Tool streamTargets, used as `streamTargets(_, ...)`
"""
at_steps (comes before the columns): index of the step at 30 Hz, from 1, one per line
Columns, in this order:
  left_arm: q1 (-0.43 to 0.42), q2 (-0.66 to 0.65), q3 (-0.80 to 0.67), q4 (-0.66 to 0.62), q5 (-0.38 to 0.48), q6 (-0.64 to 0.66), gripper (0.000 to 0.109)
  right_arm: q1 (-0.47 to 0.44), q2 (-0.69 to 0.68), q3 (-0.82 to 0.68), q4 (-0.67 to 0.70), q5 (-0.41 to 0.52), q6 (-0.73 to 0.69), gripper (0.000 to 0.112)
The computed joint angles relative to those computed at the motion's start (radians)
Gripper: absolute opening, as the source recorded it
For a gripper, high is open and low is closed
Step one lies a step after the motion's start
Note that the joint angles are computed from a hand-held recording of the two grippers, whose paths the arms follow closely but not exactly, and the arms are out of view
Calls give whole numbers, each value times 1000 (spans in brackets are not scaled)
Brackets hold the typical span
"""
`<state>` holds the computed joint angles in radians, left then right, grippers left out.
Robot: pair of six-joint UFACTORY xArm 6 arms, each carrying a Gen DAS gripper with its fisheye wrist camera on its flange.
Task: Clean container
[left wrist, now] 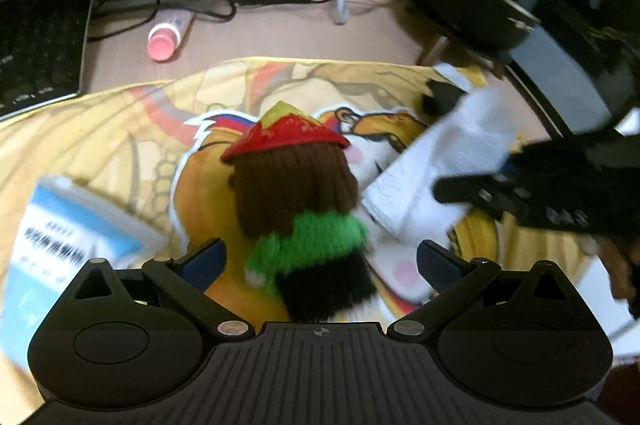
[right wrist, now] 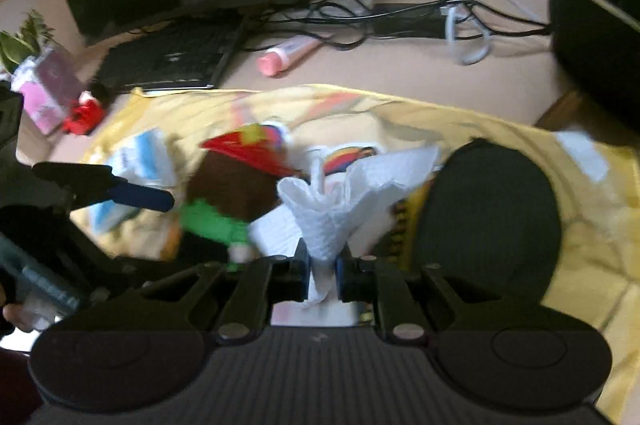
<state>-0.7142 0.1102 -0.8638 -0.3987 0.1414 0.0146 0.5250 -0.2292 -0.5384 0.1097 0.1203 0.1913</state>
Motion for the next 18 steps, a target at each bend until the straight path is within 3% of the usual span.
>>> streamTargets(2, 17, 46, -45, 58, -2, -52, 103, -5, 3, -3, 7, 5, -9, 14)
streamTargets(5, 56, 92, -110, 266, 19, -185, 103, -14, 3, -4, -81, 3, 51, 14)
streamTargets(7, 69, 121, -163, 292, 55, -159, 103, -14, 4, -6, -99, -3, 72, 13)
streamTargets(10, 79, 190, -267, 256, 149, -83, 103, -19, -5, -2, -91, -15, 87, 14)
streamTargets(12, 79, 206, -291, 139, 165, 17, 100, -26, -15, 5, -107, -21, 112, 14)
streamTargets(13, 78, 208, -298, 64, 170, 78, 84, -30, -22, 9, -118, -25, 126, 14)
streamTargets(14, 78, 206, -302, 11, 172, 125, 81, -32, -30, 15, -119, -28, 132, 14)
streamTargets(16, 78, 188, -299, -11, 142, 166, 81, -36, -42, 24, -90, -39, 114, 14)
streamTargets(18, 78, 165, -281, 64, 62, 130, 81, -48, -45, 25, -82, -50, 109, 14)
